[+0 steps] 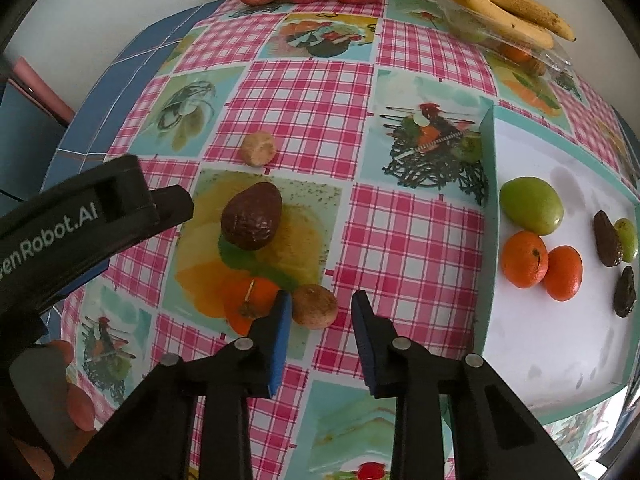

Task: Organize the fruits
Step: 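Lower the right gripper onto a small brown round fruit and close it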

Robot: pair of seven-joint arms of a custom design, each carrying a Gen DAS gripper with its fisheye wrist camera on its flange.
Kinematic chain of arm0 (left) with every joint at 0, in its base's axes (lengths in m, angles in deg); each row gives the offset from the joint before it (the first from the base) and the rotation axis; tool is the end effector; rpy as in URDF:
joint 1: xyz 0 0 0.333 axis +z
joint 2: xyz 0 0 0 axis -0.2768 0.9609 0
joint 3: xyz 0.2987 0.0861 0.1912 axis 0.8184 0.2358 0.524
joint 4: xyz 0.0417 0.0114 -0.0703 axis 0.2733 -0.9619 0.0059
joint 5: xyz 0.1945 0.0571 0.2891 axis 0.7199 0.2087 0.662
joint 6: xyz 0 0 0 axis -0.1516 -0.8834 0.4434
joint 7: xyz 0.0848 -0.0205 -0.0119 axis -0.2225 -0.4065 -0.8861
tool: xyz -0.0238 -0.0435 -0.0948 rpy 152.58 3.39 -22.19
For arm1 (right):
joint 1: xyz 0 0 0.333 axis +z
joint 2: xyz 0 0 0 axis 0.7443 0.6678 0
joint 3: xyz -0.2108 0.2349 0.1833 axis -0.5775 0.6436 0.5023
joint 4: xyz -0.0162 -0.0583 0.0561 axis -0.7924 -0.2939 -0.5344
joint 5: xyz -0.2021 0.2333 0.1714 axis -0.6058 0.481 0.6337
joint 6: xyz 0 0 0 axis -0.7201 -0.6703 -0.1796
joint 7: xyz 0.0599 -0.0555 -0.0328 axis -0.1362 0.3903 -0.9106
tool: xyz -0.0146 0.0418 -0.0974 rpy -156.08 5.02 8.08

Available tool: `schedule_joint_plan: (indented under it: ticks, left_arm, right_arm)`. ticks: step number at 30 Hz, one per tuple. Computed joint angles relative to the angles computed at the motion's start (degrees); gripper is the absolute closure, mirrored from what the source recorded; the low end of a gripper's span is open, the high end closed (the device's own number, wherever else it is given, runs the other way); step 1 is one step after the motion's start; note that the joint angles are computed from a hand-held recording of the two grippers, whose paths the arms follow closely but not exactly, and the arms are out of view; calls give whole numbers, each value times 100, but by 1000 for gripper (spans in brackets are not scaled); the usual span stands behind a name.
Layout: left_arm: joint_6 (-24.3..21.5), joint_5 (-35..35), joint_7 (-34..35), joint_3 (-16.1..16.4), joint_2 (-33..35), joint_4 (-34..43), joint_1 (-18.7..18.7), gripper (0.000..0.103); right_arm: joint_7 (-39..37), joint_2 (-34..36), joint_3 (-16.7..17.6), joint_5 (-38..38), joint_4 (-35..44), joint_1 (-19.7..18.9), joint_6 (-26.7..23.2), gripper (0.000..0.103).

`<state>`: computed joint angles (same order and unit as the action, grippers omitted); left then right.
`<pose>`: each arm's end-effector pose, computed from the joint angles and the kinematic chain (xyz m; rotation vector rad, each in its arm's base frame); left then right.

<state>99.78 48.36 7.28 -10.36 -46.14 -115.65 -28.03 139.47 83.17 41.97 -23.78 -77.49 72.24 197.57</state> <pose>0.5704 -0.2244 0.5061 -2.7449 1.1774 -0.4229 0.6004 0.3142 0.4932 -2.4621 1.5138 -0.0166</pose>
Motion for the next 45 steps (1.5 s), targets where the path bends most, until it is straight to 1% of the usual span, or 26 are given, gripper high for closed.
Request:
schedule_joint_plan:
  ticks: [3, 5, 7, 15, 19, 21, 22, 25, 28, 39, 45]
  left_arm:
    - [-14, -3, -5, 0, 9, 7, -3, 2]
    - [-37, 3, -15, 2, 6, 6, -6, 2]
    - [-52, 3, -18, 4, 9, 11, -4, 2]
    - [-45, -37, 29, -1, 17, 7, 10, 2]
    - [-47, -48, 26, -1, 15, -2, 13, 2]
    - [-56, -49, 43, -2, 20, 3, 13, 2]
    - [-53, -54, 48, -3, 25, 7, 15, 2]
    - [-53, -67, 48, 0, 31, 10, 19, 2]
    - [-53, -71, 56, 1, 37, 15, 19, 2]
    - [13, -148, 59, -8, 20, -22, 36, 2]
    - [17, -156, 71, -6, 20, -20, 35, 2]
  right_arm:
    - [-36, 22, 23, 102, 1, -42, 9, 72]
    - [-74, 31, 38, 170, 14, -67, 5, 76]
    - [-125, 12, 44, 231, -6, -97, 11, 77]
    - [36, -15, -58, 178, 22, -134, 1, 78]
    - [165, 17, -92, 284, 119, -270, -62, 78]
    - [285, -8, -161, 116, 97, -242, -14, 78]
    - [320, -5, -163, 94, 103, -248, -16, 78]
    - [276, -7, -75, 362, 108, -378, -85, 78]
    - [255, -10, -59, 366, 110, -367, -108, 78]
    - [-23, 91, 86, 768, 215, -379, -307, 77]
    - [-19, 151, 42, 639, 271, -264, -423, 77]
